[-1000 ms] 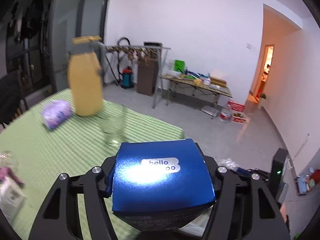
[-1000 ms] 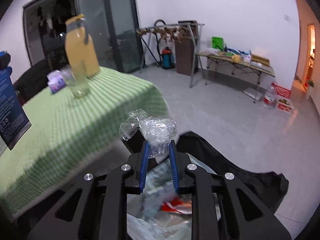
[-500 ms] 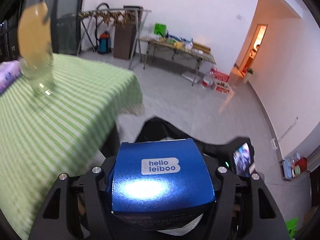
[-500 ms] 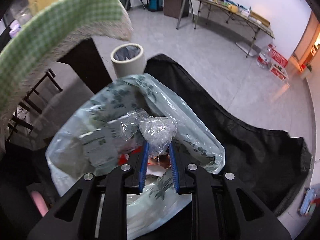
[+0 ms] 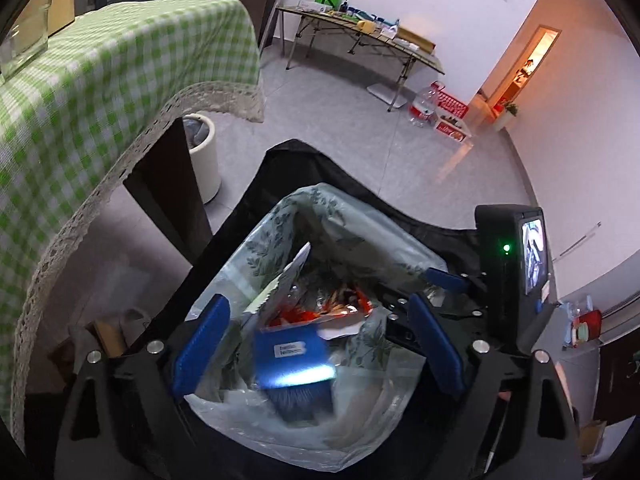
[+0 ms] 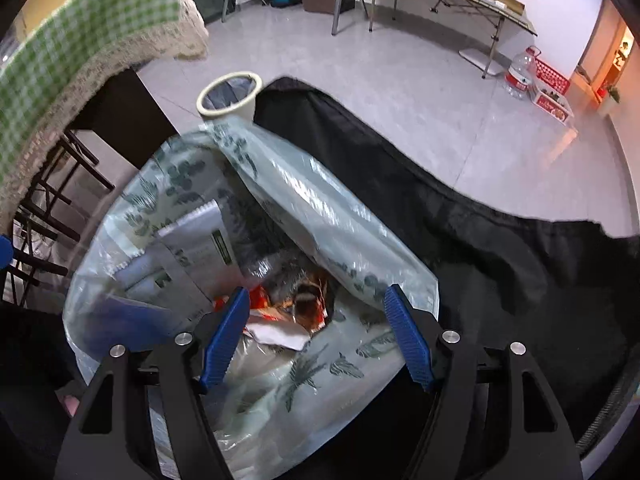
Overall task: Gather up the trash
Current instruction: 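Open the left tool to drop the blue box into the bag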
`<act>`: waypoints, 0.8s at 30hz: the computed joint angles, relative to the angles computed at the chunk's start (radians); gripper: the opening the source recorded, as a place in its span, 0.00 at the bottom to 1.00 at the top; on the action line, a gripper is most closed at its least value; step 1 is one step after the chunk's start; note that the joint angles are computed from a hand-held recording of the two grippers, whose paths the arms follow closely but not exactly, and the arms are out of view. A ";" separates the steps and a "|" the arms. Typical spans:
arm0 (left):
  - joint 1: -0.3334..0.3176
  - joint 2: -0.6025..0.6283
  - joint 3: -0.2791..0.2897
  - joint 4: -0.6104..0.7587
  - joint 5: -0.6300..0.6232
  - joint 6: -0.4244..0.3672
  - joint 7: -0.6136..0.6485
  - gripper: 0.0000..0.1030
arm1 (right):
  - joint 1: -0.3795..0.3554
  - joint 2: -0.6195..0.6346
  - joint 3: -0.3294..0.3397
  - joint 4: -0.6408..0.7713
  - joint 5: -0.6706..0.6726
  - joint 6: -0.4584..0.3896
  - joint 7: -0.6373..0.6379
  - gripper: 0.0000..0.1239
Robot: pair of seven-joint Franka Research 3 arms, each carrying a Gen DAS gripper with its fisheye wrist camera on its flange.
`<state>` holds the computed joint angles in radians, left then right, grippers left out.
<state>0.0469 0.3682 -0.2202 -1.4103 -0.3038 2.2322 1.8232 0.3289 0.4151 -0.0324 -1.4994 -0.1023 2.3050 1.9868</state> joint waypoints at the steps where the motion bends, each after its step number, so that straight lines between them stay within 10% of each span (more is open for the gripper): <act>1: 0.000 -0.001 0.002 0.000 0.005 -0.001 -0.002 0.86 | 0.003 0.004 -0.002 0.007 -0.005 -0.010 0.004 0.55; 24: 0.116 -0.208 0.135 -0.103 0.092 0.247 -0.122 0.93 | 0.128 0.076 0.010 0.354 -0.129 -0.038 -0.032 0.55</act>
<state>0.1630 0.1604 -0.0853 -1.5132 -0.2114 2.4789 1.7017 0.4569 0.4908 -0.0227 -1.1454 -0.2309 2.2674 1.9547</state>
